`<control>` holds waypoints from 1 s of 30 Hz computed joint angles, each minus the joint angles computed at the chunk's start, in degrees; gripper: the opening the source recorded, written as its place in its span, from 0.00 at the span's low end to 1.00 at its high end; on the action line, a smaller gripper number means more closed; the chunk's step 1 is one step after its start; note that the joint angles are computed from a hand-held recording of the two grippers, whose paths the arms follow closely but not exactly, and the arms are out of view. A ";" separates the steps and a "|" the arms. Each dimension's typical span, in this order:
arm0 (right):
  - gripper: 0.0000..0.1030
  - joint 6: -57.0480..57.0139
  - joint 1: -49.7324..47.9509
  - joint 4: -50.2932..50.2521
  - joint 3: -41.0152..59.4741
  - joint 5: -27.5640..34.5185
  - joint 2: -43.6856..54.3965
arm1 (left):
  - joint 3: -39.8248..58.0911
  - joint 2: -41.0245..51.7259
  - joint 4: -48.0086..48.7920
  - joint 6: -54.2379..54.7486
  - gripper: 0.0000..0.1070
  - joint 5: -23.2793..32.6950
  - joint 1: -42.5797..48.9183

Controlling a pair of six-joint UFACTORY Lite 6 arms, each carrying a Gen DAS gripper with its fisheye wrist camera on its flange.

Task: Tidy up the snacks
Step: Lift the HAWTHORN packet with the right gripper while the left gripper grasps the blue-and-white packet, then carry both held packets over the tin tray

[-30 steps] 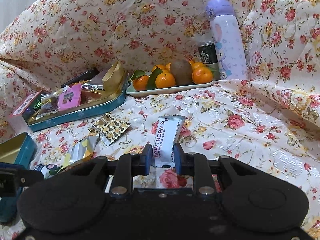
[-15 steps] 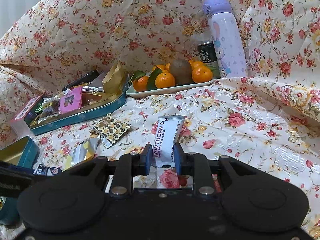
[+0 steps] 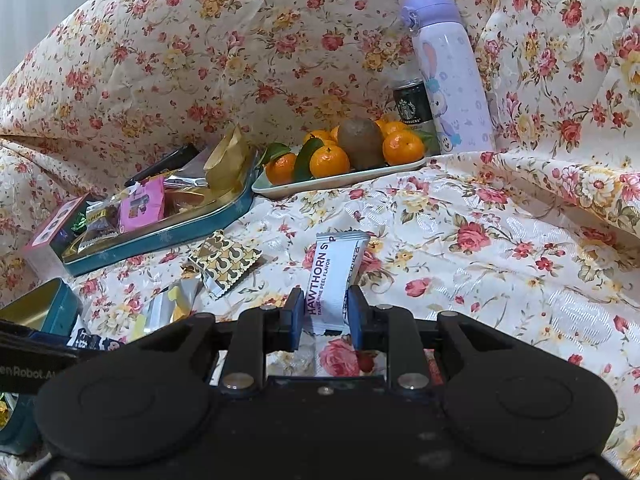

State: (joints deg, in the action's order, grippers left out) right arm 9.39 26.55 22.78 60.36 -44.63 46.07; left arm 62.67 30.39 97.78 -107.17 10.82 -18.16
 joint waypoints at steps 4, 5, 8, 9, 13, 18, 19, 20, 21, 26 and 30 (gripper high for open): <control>0.23 0.41 -0.03 -0.25 -0.04 -0.19 0.04 | -3.39 -4.06 2.74 -3.59 0.44 -0.50 0.11; 0.23 0.42 0.00 -0.16 -0.02 -0.20 0.05 | -4.65 -5.51 4.16 -5.26 0.44 -0.77 0.16; 0.23 0.44 -0.01 -0.20 0.00 -0.20 0.08 | -8.18 -9.41 8.86 -10.49 0.44 -0.94 -0.11; 0.23 0.37 -0.04 -0.21 -0.01 -0.19 0.07 | -9.26 -10.58 9.93 -11.69 0.44 -0.94 -0.24; 0.23 0.39 -0.11 -0.30 -0.12 -0.25 0.03 | -13.87 -16.02 11.02 -13.36 0.44 -2.46 0.52; 0.23 0.32 -0.08 -0.21 -0.10 -0.26 0.05 | -20.98 -24.36 12.07 -13.98 0.44 -2.86 2.15; 0.23 0.32 -0.08 -0.21 -0.10 -0.26 0.05 | -22.26 -25.94 12.23 -13.87 0.44 -3.07 2.76; 0.23 0.18 -0.08 -0.14 -0.08 -0.23 0.05 | -23.82 -27.89 12.42 -13.82 0.44 -3.31 3.48; 0.23 0.02 -0.04 -0.01 -0.07 -0.22 0.05 | -25.33 -29.78 13.09 -14.13 0.44 -3.60 4.26; 0.23 -0.69 0.27 1.21 -0.21 -0.39 -0.10 | -31.70 -38.53 13.53 -12.49 0.44 -4.97 9.36; 0.23 -1.81 0.36 1.97 0.14 -0.15 -0.03 | -35.33 -44.43 15.96 -12.39 0.44 -8.37 16.33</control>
